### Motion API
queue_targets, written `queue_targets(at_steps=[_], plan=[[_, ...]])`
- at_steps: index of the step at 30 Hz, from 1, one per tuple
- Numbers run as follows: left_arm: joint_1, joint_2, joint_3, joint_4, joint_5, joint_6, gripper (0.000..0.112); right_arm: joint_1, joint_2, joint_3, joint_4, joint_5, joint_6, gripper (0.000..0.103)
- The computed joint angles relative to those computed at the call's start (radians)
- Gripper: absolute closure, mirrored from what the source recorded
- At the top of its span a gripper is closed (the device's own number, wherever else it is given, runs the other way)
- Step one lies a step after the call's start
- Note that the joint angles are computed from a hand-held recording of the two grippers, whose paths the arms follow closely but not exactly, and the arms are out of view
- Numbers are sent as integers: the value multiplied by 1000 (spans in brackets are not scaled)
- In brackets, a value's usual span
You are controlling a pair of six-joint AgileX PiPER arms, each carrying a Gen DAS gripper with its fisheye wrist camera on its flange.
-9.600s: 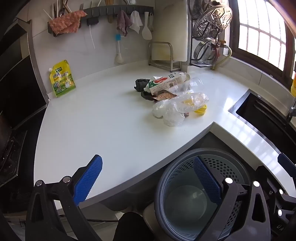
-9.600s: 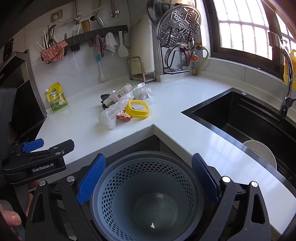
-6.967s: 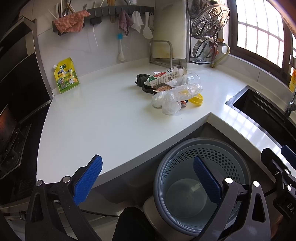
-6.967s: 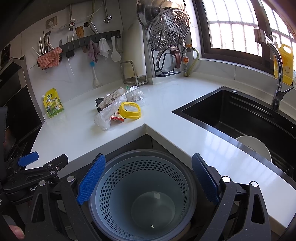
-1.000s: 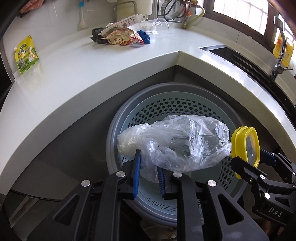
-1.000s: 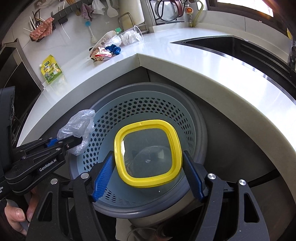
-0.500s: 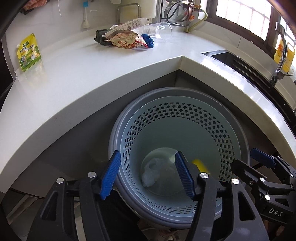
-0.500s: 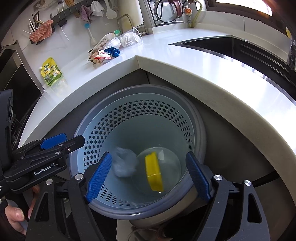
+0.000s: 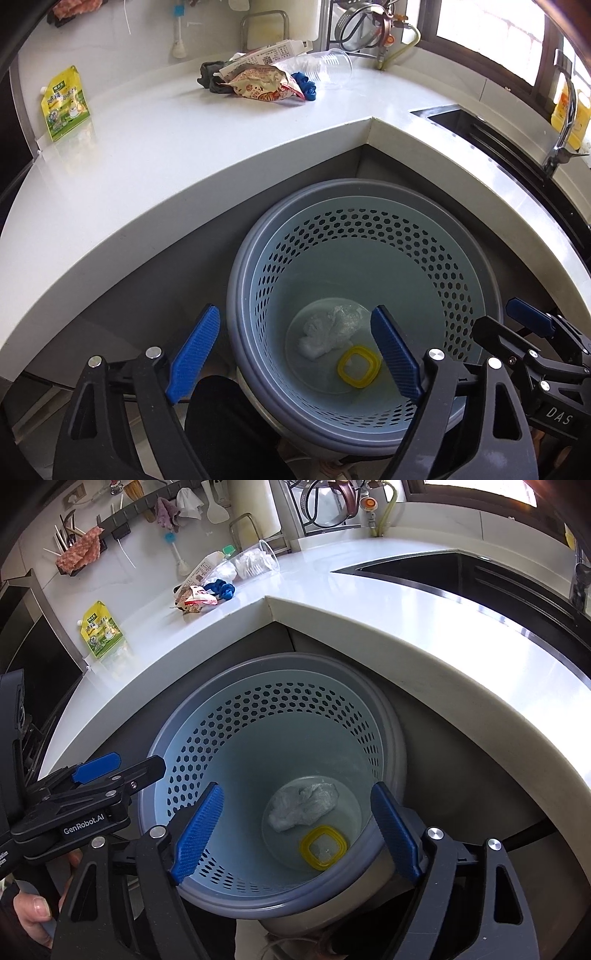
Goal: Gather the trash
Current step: 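Open both tools to drop the bag and lid into the basket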
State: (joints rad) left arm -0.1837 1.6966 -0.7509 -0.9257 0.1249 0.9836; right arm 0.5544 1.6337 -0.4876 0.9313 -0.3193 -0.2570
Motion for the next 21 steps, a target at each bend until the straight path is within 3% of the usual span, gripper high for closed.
queue_targets(at_steps=[7,16,21], plan=[[28,-30,13,-263,-1,258,20,7,-16,14,-18,-23,23,25],[62,-43,-45,-284,19,243,19,-34,-25,-27,-4,-15,-39,25],[59,-12,-146,-200,18,122,17,-86,-39,-68,-4,3,-90,25]])
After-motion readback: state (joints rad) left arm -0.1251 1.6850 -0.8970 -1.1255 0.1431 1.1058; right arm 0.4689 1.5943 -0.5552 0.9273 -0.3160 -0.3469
